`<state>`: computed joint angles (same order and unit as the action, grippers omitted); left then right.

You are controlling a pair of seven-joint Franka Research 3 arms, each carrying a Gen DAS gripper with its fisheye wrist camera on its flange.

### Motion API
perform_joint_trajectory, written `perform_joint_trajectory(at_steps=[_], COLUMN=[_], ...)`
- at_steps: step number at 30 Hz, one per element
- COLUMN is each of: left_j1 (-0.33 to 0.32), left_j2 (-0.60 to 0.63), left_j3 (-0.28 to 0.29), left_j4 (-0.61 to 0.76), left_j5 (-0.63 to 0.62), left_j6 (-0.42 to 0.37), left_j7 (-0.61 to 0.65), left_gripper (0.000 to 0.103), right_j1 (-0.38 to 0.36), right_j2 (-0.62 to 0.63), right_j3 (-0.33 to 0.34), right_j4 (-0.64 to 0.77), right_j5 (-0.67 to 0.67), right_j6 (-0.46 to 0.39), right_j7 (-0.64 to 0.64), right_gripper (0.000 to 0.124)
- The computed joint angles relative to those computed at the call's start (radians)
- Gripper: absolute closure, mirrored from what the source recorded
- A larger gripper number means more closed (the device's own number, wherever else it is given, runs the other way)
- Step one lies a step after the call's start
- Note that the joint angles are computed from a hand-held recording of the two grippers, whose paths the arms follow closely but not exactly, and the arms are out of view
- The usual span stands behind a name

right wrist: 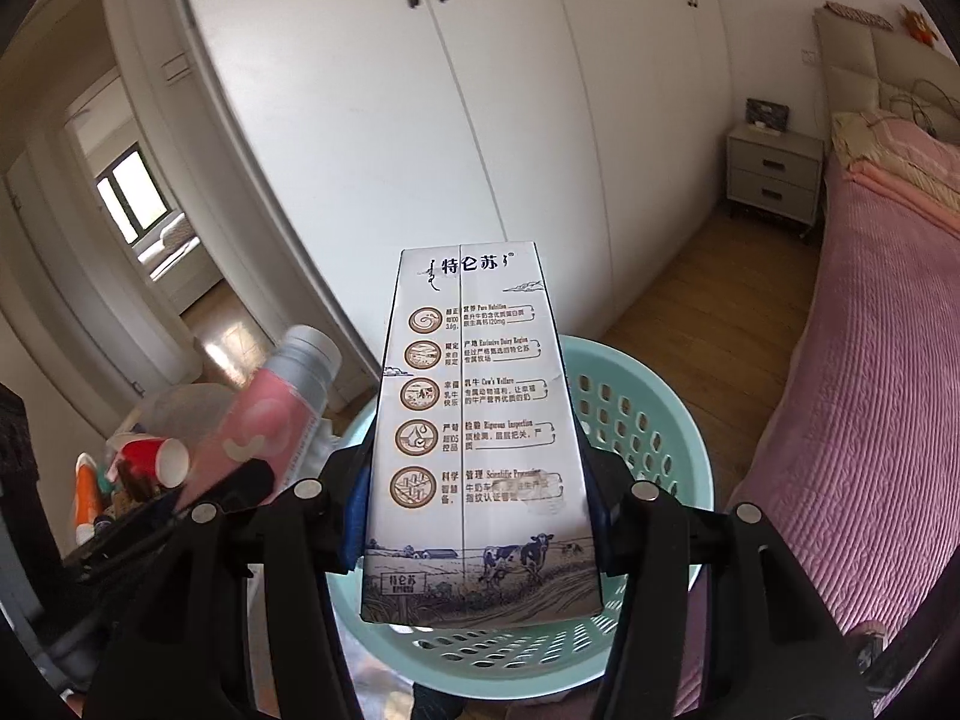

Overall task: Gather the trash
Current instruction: 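Carry the milk carton to the basket and release it with the right tool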

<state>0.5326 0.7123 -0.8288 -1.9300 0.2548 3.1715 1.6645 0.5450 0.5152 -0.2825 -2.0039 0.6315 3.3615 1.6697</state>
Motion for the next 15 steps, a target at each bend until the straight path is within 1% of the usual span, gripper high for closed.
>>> perform_joint_trajectory(at_steps=[1,4,5,6,7,8,10,11,12,13,15], left_j1=[-0.032,-0.082,-0.102,-0.132,-0.155,-0.161,-0.204,-0.211,-0.21,-0.2,-0.18], left_j2=[0.003,0.004,0.007,0.011,0.017,0.023,0.011,0.006,0.003,-0.002,-0.006], left_j3=[0.025,0.073,0.089,0.111,0.125,0.129,0.171,0.178,0.178,0.172,0.156], left_j4=[0.015,0.032,0.046,0.062,0.076,0.083,0.09,0.088,0.086,0.074,0.059], left_j5=[-0.001,-0.001,-0.003,-0.006,-0.01,-0.012,-0.023,-0.023,-0.022,-0.021,-0.014], left_j6=[-0.006,-0.005,-0.009,-0.01,-0.013,-0.018,-0.01,-0.005,-0.001,0.01,0.023], left_j7=[-0.007,-0.007,-0.009,-0.014,-0.017,-0.014,-0.029,-0.031,-0.03,-0.029,-0.032], left_gripper=[0.056,0.056,0.056,0.056,0.056,0.055,0.054,0.05,0.049,0.048,0.046], right_j1=[0.006,0.006,0.047,0.053,0.041,0.055,0.067,0.072,0.07,0.07,0.091], right_j2=[0.004,0.01,0.01,0.014,0.014,0.019,0.026,0.028,0.031,0.036,0.05], right_j3=[-0.009,-0.01,-0.041,-0.047,-0.037,-0.053,-0.067,-0.073,-0.071,-0.073,-0.098], right_j4=[0.002,-0.007,-0.014,-0.013,-0.013,-0.006,-0.004,-0.003,-0.002,0.002,0.011], right_j5=[0.005,0.007,0.024,0.025,0.02,0.023,0.017,0.013,0.007,-0.001,-0.014], right_j6=[-0.005,-0.007,-0.011,-0.016,-0.016,-0.027,-0.036,-0.04,-0.044,-0.049,-0.069], right_j7=[0.002,0.013,0.018,0.026,0.028,0.034,0.052,0.061,0.07,0.079,0.105], right_gripper=[0.073,0.073,0.073,0.073,0.073,0.073,0.073,0.073,0.073,0.073,0.073])
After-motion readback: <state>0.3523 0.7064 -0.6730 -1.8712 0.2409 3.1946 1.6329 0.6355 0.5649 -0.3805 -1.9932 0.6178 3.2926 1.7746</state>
